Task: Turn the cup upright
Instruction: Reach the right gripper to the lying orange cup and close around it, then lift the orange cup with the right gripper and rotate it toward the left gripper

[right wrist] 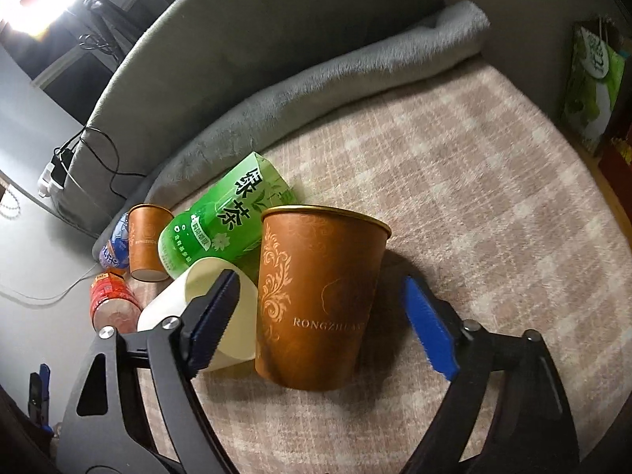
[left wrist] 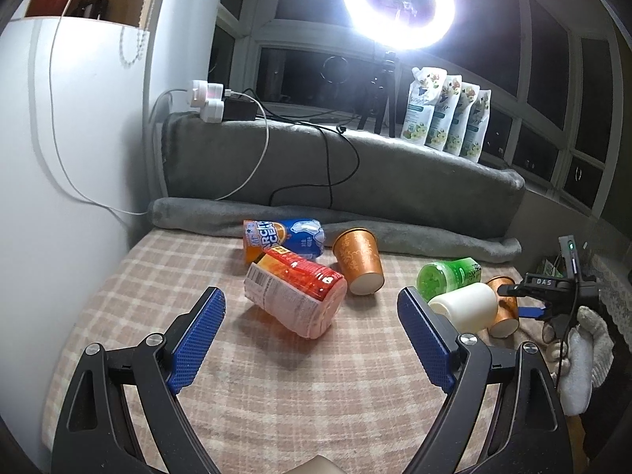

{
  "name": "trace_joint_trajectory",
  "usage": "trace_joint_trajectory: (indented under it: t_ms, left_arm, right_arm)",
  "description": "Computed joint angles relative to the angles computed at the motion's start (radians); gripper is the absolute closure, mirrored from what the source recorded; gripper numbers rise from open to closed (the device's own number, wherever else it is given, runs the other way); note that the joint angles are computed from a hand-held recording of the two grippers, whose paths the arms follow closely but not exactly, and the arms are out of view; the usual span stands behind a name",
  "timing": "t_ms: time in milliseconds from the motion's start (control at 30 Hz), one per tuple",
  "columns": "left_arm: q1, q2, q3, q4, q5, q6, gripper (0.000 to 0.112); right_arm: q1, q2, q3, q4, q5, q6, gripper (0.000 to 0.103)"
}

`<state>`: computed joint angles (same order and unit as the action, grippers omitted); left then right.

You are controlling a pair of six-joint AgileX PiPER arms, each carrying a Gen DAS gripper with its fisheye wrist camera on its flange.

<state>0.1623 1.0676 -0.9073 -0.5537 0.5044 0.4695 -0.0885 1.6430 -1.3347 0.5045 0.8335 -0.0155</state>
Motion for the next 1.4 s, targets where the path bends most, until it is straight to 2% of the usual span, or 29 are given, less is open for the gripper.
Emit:
trace_joint_trajectory:
  t_ms: [67,267,500,767,900,1067,1400]
  left_arm:
    - [0.002,0.001,-0.001,0.003,-0.002,-0.002,0.023]
    - [0.008,0.003,-0.002,-0.003,-0.003,0.004,0.023]
    - [0.012,0.005,-0.002,-0.01,-0.005,0.016,0.023]
    - [0.015,0.007,-0.007,-0.002,0.003,0.013,0.023]
    - [0.022,0.008,-0.012,0.006,0.017,0.008,0.023]
    - [0.035,0.005,-0.011,0.015,0.03,0.004,0.023]
    - [0.077,0.004,-0.006,0.003,0.058,0.018,0.023]
  right_arm:
    - [-0.004,0.011,-0.007,0.005,0.004,0.0,0.019]
    - [-0.027,0.026,-0.004,0.071,0.023,-0.05,0.035]
    - [-0.03,-0.007,0.008,0.055,0.006,-0.05,0.036]
    - [-0.012,-0.126,0.018,0.028,0.009,-0.043,0.036]
    - [0.037,-0.187,0.012,0.035,0.033,-0.057,0.036]
    - [0.16,-0.218,-0.008,0.02,0.033,-0.026,0.036]
    - [0.39,-0.129,-0.025,0.045,0.017,-0.014,0.036]
